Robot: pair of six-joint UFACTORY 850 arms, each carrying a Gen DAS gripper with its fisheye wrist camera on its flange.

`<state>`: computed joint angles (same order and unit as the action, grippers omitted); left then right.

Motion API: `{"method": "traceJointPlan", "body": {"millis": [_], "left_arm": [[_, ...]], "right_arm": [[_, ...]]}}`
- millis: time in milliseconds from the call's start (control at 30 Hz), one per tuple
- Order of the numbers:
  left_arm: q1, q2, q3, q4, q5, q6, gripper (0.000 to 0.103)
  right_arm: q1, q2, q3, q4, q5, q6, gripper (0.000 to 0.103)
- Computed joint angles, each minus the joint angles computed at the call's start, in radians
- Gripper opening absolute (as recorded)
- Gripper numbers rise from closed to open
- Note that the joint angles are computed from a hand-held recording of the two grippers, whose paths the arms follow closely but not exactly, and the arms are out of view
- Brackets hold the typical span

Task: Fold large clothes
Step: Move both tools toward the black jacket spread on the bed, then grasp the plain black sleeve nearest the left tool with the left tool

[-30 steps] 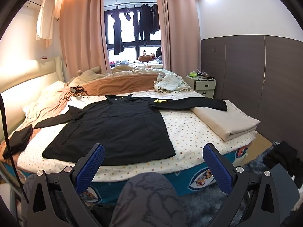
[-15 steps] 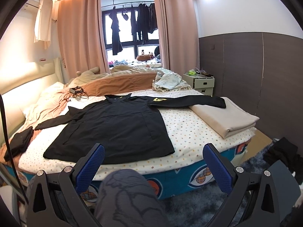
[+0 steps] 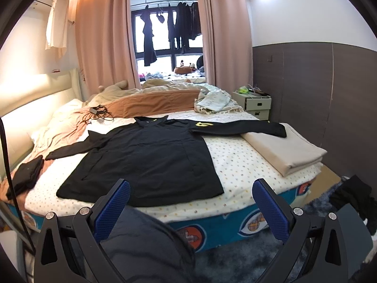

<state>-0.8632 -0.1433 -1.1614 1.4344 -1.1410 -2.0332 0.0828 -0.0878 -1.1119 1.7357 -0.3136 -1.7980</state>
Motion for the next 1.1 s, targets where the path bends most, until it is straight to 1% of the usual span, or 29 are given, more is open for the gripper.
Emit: {"method": "traceJointPlan", "body": {"millis": [100, 233, 300, 367, 467, 500, 633, 733, 800, 867, 933, 1033, 1100], "left_arm": [[0.019, -0.005, -0.018, -0.019, -0.006, 0.025, 0.102], [0.061, 0.005, -0.026, -0.026, 0.031, 0.036, 0.102], [0.078, 0.013, -0.024, -0.019, 0.036, 0.036, 0.102], [0.104, 0.01, -0.033, -0.014, 0.048, 0.055, 0.102], [0.139, -0.003, -0.05, -0.026, 0.056, 0.074, 0.102], [0.152, -0.008, -0.055, -0.028, 0.064, 0.079, 0.102], [0.201, -0.02, -0.069, -0.034, 0.089, 0.096, 0.102], [0.232, -0.043, -0.096, -0.045, 0.087, 0.126, 0.102], [0.26, -0.058, -0.113, -0.048, 0.085, 0.147, 0.102], [0.293, -0.067, -0.124, -0.054, 0.113, 0.164, 0.102], [0.326, -0.075, -0.135, -0.066, 0.143, 0.176, 0.102], [0.385, -0.086, -0.151, -0.099, 0.204, 0.206, 0.102], [0.415, -0.098, -0.167, -0.118, 0.226, 0.227, 0.102]], "right_arm": [[0.014, -0.024, -0.036, 0.016, -0.002, -0.003, 0.103], [0.031, -0.069, -0.1, 0.003, -0.02, 0.031, 0.103], [0.037, -0.1, -0.143, -0.024, -0.033, 0.075, 0.103], [0.049, -0.131, -0.186, -0.039, -0.029, 0.094, 0.103], [0.078, -0.189, -0.265, -0.099, 0.001, 0.164, 0.103], [0.086, -0.219, -0.305, -0.147, 0.0, 0.218, 0.103], [0.116, -0.296, -0.406, -0.21, 0.009, 0.3, 0.103], [0.137, -0.371, -0.509, -0.308, -0.016, 0.414, 0.103], [0.154, -0.426, -0.589, -0.413, -0.027, 0.519, 0.103], [0.175, -0.484, -0.677, -0.55, -0.029, 0.652, 0.103], [0.194, -0.556, -0.787, -0.67, -0.058, 0.778, 0.103], [0.214, -0.661, -0.954, -0.803, -0.115, 0.923, 0.103], [0.229, -0.75, -1.098, -0.901, -0.168, 1.037, 0.103]]}}
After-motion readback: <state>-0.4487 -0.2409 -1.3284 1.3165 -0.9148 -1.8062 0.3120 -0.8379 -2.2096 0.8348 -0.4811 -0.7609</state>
